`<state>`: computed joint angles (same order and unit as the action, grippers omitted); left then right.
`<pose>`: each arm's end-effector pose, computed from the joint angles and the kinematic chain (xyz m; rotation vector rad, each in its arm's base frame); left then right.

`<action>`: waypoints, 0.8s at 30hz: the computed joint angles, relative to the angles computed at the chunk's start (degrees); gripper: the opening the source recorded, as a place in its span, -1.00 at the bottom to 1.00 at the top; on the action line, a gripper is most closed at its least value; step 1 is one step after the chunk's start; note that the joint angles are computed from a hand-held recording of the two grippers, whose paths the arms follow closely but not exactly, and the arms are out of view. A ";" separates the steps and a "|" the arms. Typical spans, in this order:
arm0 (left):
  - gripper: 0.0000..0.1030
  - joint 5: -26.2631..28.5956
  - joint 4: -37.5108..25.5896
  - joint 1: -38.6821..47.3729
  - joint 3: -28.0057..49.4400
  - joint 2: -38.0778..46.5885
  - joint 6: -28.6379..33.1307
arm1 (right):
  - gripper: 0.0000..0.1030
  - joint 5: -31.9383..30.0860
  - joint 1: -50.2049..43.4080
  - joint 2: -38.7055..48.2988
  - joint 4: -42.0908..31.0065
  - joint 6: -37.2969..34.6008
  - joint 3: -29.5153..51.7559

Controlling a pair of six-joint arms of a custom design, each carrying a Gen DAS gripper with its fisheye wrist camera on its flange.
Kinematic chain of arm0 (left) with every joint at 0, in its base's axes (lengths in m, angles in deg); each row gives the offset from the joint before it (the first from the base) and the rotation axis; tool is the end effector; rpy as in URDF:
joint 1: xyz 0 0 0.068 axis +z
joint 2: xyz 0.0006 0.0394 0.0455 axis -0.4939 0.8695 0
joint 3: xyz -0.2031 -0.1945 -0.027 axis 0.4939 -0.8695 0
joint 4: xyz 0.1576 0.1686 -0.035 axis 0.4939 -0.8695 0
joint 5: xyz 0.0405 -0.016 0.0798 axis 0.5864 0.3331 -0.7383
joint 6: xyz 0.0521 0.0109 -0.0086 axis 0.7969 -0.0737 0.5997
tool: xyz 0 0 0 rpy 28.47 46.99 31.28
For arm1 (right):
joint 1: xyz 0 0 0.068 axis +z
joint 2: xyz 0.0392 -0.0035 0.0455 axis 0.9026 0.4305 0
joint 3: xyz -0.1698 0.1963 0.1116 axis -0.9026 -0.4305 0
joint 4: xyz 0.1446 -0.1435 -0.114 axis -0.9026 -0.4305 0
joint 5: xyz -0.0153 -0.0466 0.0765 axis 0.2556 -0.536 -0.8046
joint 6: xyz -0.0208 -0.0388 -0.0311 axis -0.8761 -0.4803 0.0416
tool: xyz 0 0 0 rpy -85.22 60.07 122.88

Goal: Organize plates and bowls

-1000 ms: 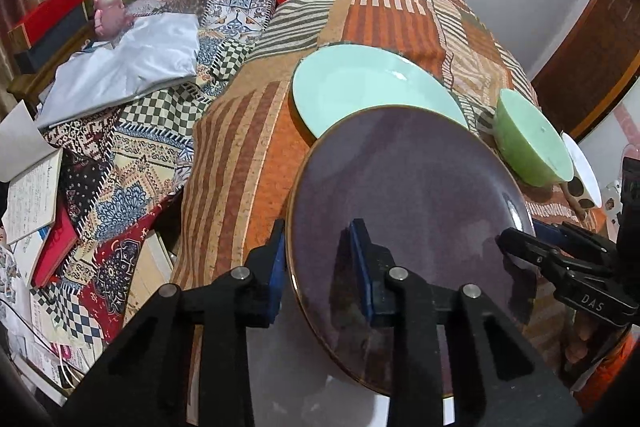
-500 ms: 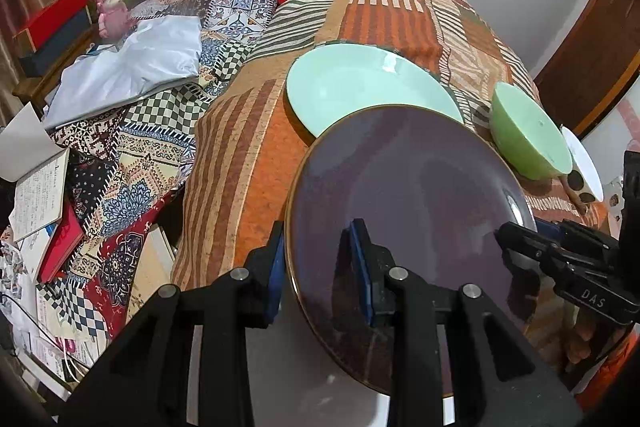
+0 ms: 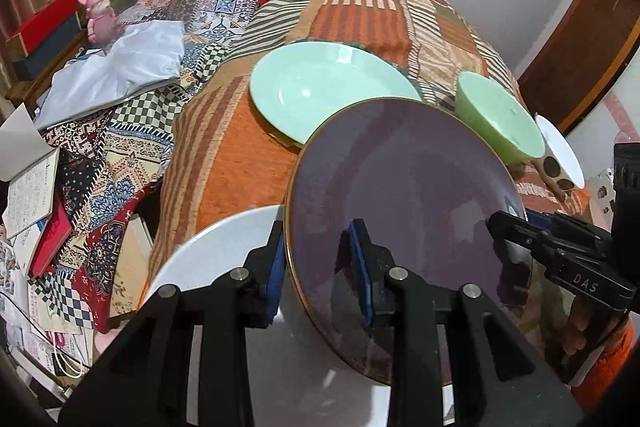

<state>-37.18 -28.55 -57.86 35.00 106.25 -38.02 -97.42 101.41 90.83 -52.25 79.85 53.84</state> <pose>0.1498 -0.0735 0.0711 -0.2543 2.5512 -0.2147 0.2241 0.1772 0.0690 -0.6036 2.5020 0.6025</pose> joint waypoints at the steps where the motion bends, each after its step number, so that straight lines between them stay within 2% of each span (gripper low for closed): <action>1: -0.41 -0.44 -0.43 -0.90 0.26 -0.11 -0.71 | -0.40 -0.05 -0.20 -0.40 0.04 -0.05 -0.40; 24: -0.41 -10.51 -14.15 -25.30 4.80 -7.49 -17.48 | -0.40 1.08 -5.53 -13.30 4.50 -1.13 -16.42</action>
<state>-47.69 -42.70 -83.15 39.80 98.76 -55.50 -96.35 95.88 77.53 -47.74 78.72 37.43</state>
